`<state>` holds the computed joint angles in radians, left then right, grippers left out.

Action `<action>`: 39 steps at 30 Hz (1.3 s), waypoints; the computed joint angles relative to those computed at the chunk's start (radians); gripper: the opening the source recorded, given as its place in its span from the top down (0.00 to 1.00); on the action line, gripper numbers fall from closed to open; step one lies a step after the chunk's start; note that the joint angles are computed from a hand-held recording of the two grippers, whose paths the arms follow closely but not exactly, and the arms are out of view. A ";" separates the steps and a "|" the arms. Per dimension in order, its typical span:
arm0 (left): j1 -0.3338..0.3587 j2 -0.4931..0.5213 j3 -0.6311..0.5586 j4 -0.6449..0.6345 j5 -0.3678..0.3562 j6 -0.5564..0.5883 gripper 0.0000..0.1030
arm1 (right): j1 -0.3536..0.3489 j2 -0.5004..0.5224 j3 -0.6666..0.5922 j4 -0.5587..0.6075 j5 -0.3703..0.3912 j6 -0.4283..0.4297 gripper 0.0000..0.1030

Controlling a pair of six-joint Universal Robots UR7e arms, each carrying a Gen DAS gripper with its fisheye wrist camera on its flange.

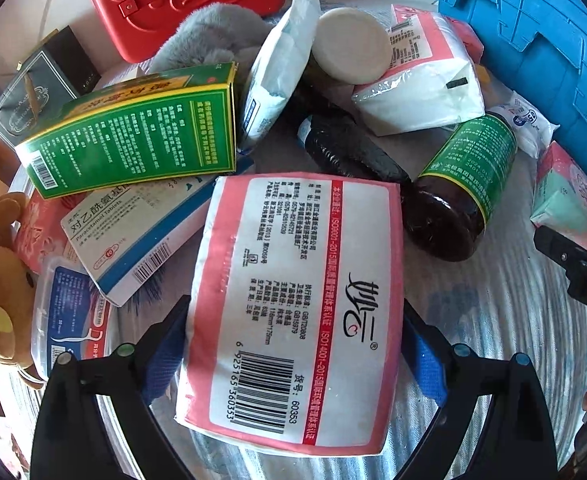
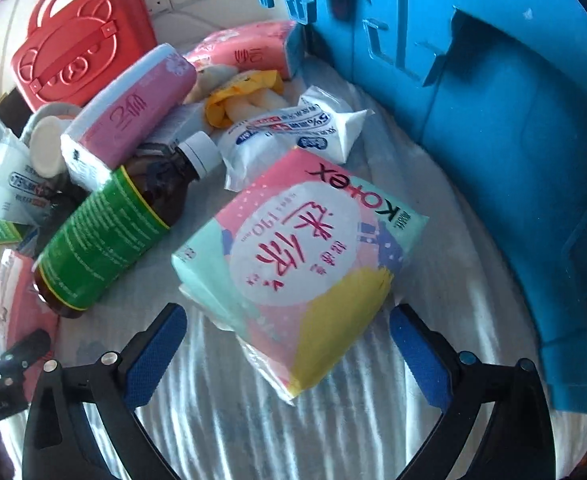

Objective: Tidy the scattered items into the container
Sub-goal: 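Grasp the Kotex pad pack with the right tool while the left tool grasps the white-red tissue pack, then lift both packs over the blue crate and open both tools to drop them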

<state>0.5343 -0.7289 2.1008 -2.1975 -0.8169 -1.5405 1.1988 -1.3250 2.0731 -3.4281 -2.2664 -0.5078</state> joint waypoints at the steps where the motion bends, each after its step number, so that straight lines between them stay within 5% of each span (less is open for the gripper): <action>1: 0.004 -0.003 0.010 -0.028 -0.010 0.002 0.07 | 0.001 0.011 0.003 -0.027 -0.010 -0.028 0.00; 4: 0.014 -0.015 0.041 -0.109 -0.040 0.004 0.06 | 0.011 0.048 0.004 -0.100 -0.047 -0.084 0.00; 11: -0.001 -0.006 0.053 -0.156 -0.041 0.014 0.01 | 0.020 0.040 0.000 -0.041 -0.068 -0.062 0.00; 15: -0.011 -0.013 0.040 -0.126 -0.070 0.003 0.09 | 0.029 -0.021 0.025 0.081 -0.039 0.081 0.00; 21: -0.053 -0.019 0.017 -0.054 -0.070 -0.075 0.10 | 0.055 -0.018 -0.008 0.039 0.008 0.155 0.00; 25: -0.069 -0.003 -0.010 -0.020 -0.068 -0.108 0.11 | 0.038 0.004 -0.084 0.159 -0.034 0.230 0.19; 39: -0.182 -0.044 -0.093 0.252 0.038 -0.301 0.11 | 0.164 -0.067 0.063 0.006 -0.091 -0.006 0.26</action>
